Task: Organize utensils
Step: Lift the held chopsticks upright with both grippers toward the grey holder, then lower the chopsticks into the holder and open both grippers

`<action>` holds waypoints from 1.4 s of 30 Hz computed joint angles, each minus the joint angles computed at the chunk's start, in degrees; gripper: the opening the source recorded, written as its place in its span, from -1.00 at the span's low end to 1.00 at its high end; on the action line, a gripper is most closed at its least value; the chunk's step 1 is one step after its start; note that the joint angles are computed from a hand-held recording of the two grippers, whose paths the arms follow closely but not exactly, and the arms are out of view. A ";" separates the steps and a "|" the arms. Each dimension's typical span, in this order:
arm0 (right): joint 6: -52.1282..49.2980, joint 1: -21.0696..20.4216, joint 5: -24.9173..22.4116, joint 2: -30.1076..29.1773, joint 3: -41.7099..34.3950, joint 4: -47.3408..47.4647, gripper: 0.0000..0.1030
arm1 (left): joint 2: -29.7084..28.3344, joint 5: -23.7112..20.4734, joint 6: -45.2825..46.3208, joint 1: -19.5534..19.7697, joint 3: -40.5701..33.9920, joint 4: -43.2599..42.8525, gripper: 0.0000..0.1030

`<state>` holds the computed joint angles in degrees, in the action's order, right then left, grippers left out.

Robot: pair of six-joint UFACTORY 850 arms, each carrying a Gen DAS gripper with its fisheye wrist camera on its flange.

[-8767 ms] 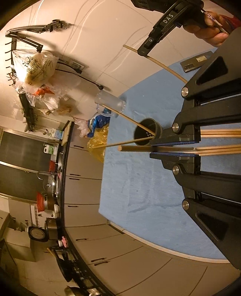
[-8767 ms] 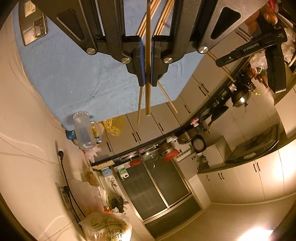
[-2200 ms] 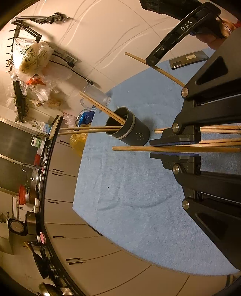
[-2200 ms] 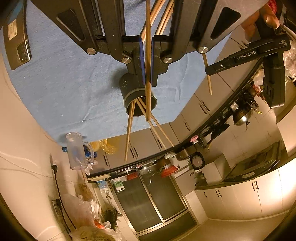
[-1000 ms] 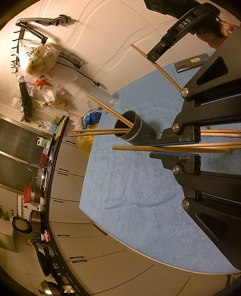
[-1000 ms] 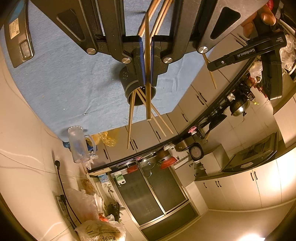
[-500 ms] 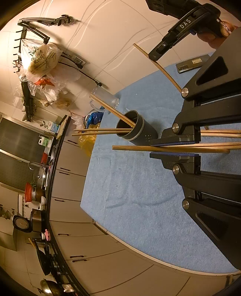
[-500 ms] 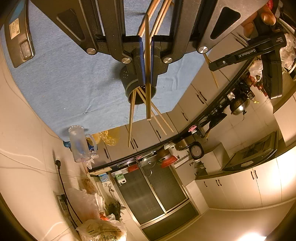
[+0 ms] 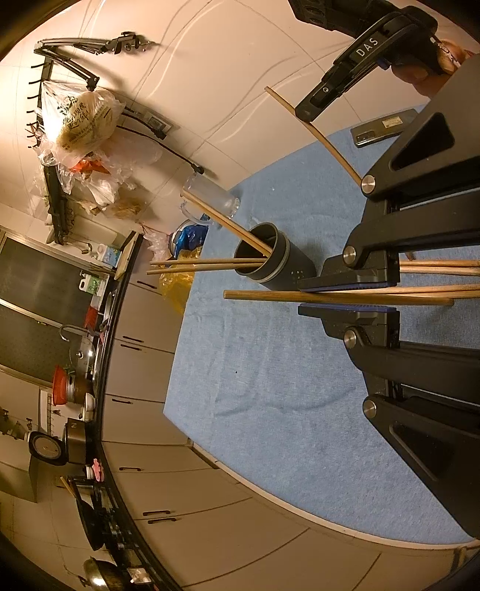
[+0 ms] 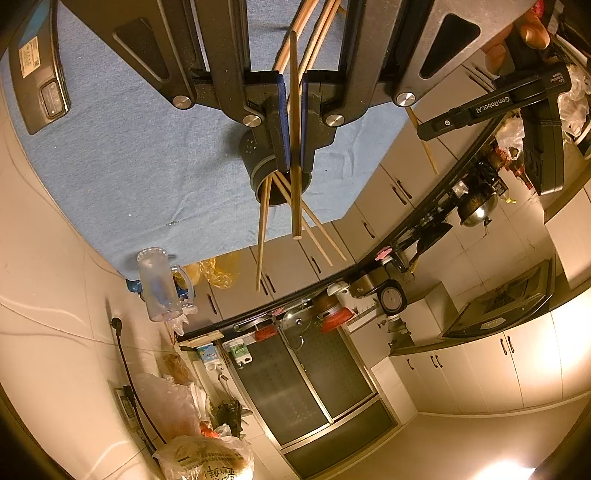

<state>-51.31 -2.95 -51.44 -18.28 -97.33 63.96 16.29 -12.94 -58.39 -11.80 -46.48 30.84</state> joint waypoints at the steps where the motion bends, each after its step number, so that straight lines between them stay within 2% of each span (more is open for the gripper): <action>1: 0.08 0.03 0.00 -0.04 -0.15 -0.03 -0.88 | 0.09 0.05 0.11 -0.07 0.00 -0.04 -0.90; 20: 0.82 -0.43 0.08 0.00 -1.73 0.50 -0.88 | 1.05 -0.62 -6.22 -1.64 -0.59 7.38 -0.90; 42: 3.89 -1.46 0.60 -2.93 -7.72 0.94 -0.88 | -0.10 -0.82 -5.02 -1.64 -5.14 8.61 -0.90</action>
